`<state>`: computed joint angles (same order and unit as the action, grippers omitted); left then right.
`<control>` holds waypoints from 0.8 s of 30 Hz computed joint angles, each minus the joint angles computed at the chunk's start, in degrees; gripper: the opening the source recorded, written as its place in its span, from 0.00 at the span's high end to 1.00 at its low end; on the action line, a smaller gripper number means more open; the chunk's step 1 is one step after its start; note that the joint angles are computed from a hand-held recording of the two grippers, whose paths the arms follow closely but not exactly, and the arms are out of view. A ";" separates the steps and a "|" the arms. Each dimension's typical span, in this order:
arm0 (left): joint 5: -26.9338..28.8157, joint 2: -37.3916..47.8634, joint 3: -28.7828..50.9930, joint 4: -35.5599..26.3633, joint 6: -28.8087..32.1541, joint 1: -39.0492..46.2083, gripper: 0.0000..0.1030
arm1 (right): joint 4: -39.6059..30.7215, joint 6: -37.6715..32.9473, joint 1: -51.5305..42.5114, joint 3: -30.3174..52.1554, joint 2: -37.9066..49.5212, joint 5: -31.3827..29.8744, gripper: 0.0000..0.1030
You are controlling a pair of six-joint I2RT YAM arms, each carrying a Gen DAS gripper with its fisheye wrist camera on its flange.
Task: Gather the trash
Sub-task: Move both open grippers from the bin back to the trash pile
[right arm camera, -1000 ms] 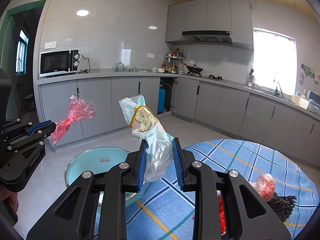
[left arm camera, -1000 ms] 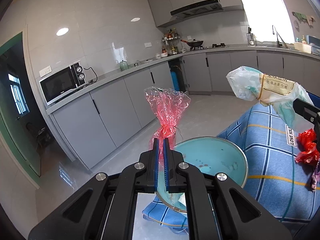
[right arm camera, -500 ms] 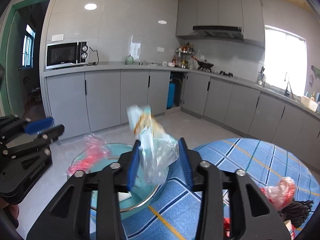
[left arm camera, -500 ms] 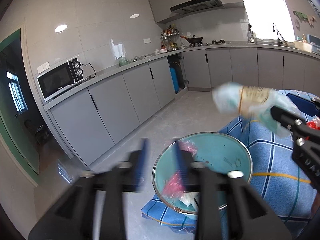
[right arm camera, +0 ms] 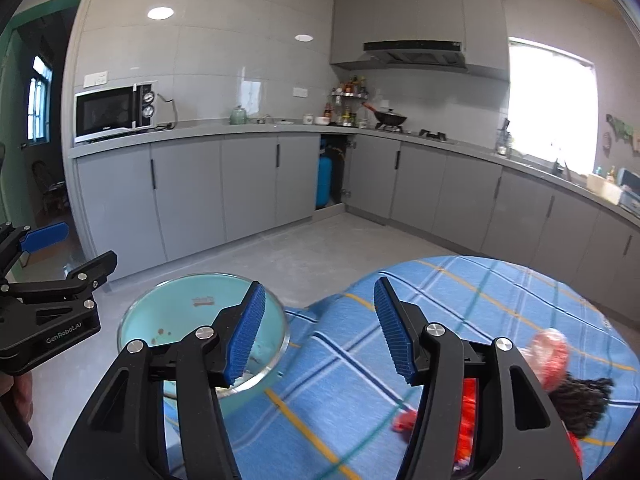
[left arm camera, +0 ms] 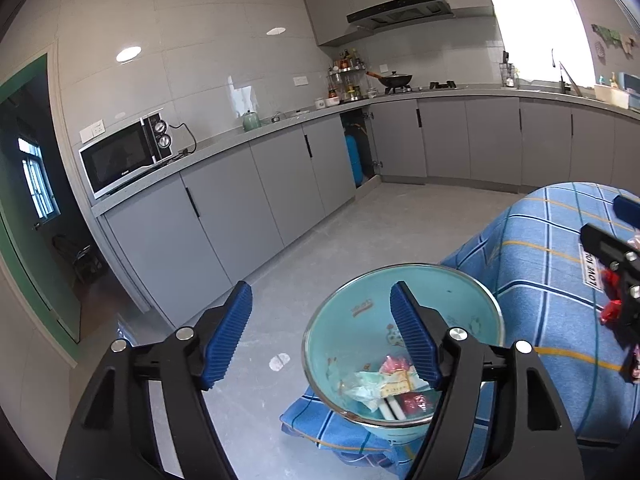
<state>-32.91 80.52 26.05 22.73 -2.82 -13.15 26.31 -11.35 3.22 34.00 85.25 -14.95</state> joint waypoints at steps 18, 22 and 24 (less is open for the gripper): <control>-6.91 10.68 6.48 -0.77 -3.43 -25.29 0.25 | -4.27 -8.09 -34.10 -9.16 -11.66 -12.48 0.35; -8.19 13.85 8.48 -0.67 -3.93 -29.38 0.24 | -4.34 -9.98 -39.35 -9.45 -9.55 -14.70 0.35; -8.48 15.78 9.50 -0.76 -4.43 -30.78 0.24 | -3.59 -10.88 -41.62 -10.03 -8.71 -15.90 0.35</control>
